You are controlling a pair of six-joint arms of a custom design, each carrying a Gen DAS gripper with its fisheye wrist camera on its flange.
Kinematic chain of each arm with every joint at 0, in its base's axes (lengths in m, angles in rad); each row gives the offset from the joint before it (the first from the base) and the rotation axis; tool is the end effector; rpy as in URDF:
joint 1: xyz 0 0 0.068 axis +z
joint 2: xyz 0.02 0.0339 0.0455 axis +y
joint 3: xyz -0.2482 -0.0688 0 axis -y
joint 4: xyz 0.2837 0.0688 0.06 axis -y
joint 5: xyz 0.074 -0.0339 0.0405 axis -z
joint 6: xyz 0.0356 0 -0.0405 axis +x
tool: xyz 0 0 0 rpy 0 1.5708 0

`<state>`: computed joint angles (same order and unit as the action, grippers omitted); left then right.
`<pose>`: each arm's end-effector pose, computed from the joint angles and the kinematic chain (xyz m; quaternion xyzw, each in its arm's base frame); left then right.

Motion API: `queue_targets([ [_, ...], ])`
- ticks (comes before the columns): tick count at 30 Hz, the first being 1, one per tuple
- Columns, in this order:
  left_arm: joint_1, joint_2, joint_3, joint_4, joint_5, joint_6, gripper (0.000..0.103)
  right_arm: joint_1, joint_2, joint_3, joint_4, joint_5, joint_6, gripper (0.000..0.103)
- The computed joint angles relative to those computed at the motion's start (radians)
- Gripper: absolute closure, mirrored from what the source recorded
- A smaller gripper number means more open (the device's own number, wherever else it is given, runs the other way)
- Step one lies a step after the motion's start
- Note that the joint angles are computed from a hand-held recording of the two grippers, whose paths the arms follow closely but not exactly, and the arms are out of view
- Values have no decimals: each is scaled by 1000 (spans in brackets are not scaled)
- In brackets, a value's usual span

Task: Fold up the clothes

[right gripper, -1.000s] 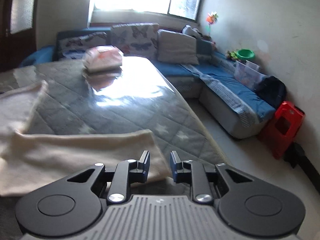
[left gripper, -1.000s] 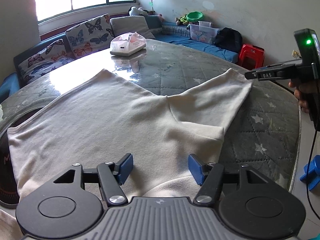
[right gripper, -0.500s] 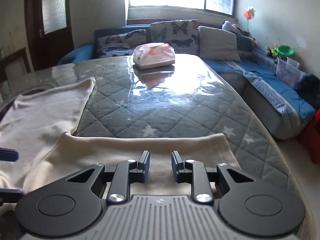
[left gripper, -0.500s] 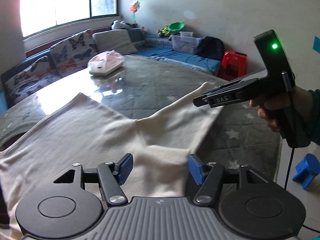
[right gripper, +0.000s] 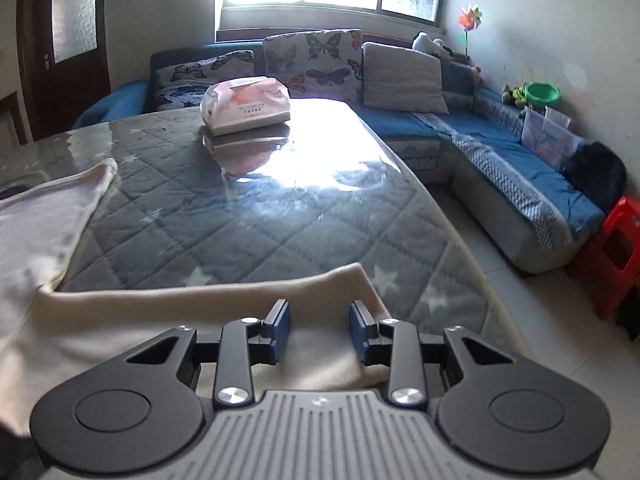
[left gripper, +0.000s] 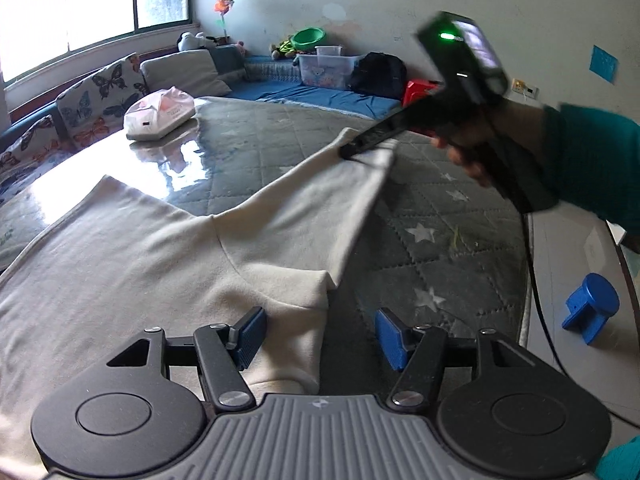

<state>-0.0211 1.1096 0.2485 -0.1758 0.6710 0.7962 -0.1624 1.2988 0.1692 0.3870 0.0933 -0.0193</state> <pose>0.1913 -0.0262 0.0720 0.4416 0.8013 -0.1999 0.3506 0.2061 -0.0371 0.0477 0.0841 0.9108 -0.0790 0.3964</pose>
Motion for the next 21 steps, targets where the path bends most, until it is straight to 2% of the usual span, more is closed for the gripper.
queue_targets([
  [4,-2,2,1,-1,2,6,38,55,129,61,74,67,9,71],
  [8,5,8,8,-3,11,-5,38,77,116,66,67,80,20,71],
  [11,19,-17,6,-18,23,-13,38,118,-9,20,16,93,29,70],
  [15,87,-101,0,-86,67,4,38,206,-274,-50,-152,105,46,69],
  [18,220,-160,5,-165,112,59,38,300,-472,-87,-312,112,86,69],
  [21,398,-139,42,-216,147,121,39,443,-631,-107,-445,158,129,63],
])
